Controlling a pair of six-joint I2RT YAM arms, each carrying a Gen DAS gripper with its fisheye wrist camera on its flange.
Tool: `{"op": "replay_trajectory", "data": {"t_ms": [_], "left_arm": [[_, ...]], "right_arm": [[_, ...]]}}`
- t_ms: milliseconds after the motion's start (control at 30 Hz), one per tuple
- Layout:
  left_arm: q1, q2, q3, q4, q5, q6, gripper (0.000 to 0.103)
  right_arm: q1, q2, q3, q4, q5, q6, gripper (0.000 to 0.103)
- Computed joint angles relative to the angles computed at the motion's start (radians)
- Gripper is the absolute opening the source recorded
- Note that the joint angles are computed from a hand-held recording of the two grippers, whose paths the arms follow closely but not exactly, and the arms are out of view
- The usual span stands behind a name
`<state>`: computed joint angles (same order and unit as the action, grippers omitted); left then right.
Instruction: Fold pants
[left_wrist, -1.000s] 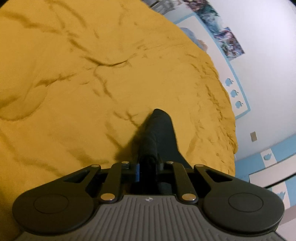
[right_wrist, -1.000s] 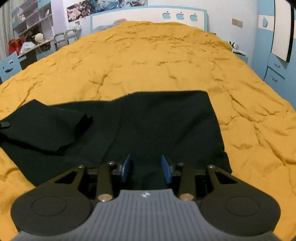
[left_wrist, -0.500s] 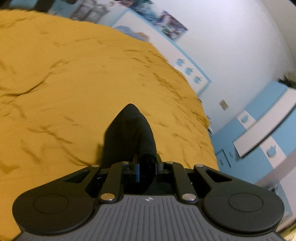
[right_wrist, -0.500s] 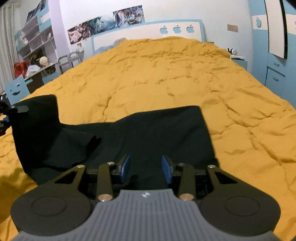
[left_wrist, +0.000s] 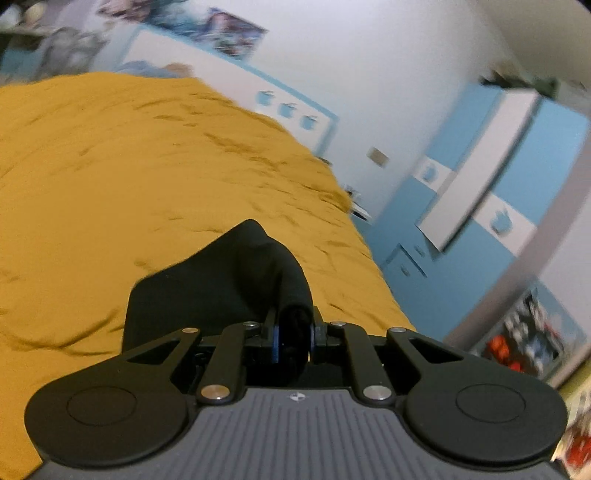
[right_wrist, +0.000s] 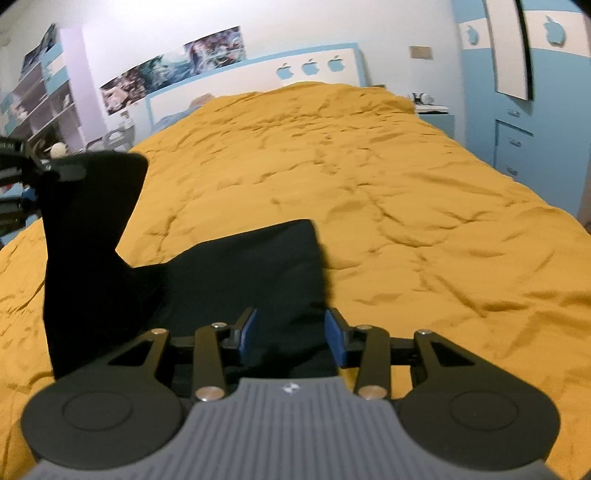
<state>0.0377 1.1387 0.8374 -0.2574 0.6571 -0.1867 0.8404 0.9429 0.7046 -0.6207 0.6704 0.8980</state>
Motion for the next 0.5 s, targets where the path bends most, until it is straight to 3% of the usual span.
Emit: {"op": "replay_trajectory", "data": {"t_ms": [333,500], "left_arm": [[-0.444,0.052,-0.047,0.037,-0.322,0.049,0.015],[-0.537,0.114,-0.091,0.045,-0.407,0.088,0.015]], "right_arm": [[-0.052,-0.194,-0.072,-0.133,0.012,0.126,0.037],[-0.112,-0.268,-0.097,-0.155,-0.032,0.167,0.038]]}}
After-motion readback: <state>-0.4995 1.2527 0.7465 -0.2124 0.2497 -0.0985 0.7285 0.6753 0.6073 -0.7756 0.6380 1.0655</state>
